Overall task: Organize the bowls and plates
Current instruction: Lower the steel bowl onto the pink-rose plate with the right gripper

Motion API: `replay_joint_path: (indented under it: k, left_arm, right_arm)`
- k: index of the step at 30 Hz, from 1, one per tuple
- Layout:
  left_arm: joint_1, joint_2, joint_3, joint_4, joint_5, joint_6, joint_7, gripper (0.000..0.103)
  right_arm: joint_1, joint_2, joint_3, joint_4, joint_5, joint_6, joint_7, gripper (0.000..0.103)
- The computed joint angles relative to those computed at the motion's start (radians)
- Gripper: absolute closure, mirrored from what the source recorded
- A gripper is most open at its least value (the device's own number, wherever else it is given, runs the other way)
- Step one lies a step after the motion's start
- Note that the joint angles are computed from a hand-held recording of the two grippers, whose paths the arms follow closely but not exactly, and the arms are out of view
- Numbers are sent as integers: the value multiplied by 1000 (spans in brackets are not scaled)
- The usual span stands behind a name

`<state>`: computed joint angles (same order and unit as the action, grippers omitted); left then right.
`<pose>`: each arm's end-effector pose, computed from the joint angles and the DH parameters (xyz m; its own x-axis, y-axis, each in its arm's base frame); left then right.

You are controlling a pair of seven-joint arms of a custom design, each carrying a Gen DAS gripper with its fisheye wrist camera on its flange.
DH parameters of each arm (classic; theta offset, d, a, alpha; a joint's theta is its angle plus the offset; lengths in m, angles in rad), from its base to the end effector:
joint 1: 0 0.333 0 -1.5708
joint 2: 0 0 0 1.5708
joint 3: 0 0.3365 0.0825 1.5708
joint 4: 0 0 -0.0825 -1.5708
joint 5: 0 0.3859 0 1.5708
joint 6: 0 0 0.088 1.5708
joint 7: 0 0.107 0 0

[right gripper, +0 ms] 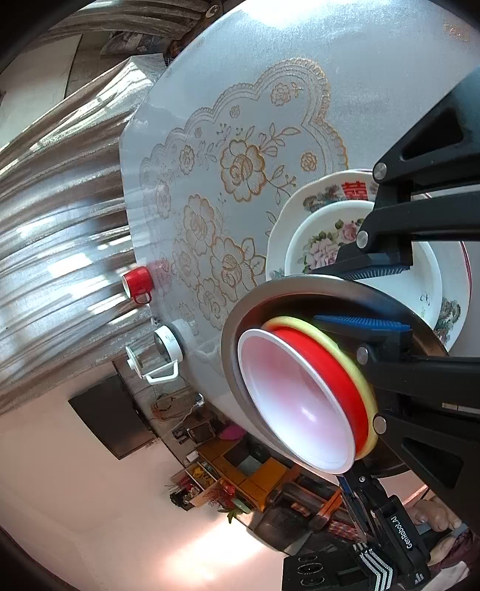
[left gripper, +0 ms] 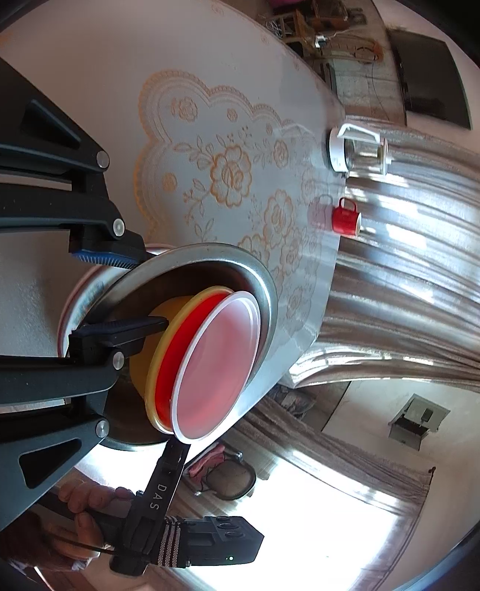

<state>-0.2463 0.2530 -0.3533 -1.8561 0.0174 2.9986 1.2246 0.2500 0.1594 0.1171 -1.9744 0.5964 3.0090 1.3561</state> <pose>0.5683 -0.3617 0.5216 -0.3443 -0.8776 0.3335 -0.7004 0.0035 -0.7137 0.6106 0.1864 0.5041 0.1653 -0.9225 -0.3487 -0.6965 0.1411 -0.7036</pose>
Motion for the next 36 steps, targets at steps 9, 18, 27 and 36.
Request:
replay_joint_path:
  k: [9,18,27,36]
  left_arm:
    - [-10,61,-25,73,-27,-75,34,79]
    - [-26,105,-13,115,-27,-116,40,78]
    - [-32,122,-3,126,-13,-129,35,78]
    - [-18,144,-23,139,-32,-151,55,77]
  right_arm:
    - [1,-21,-43,-51,-78,-7,110,85]
    - [-15,8,-44,-41,-98,-34,148,85]
    - [-11,31,-52,-27,-137,-54,183,85]
    - [2,52,-71,-13,-198,-70,230,85]
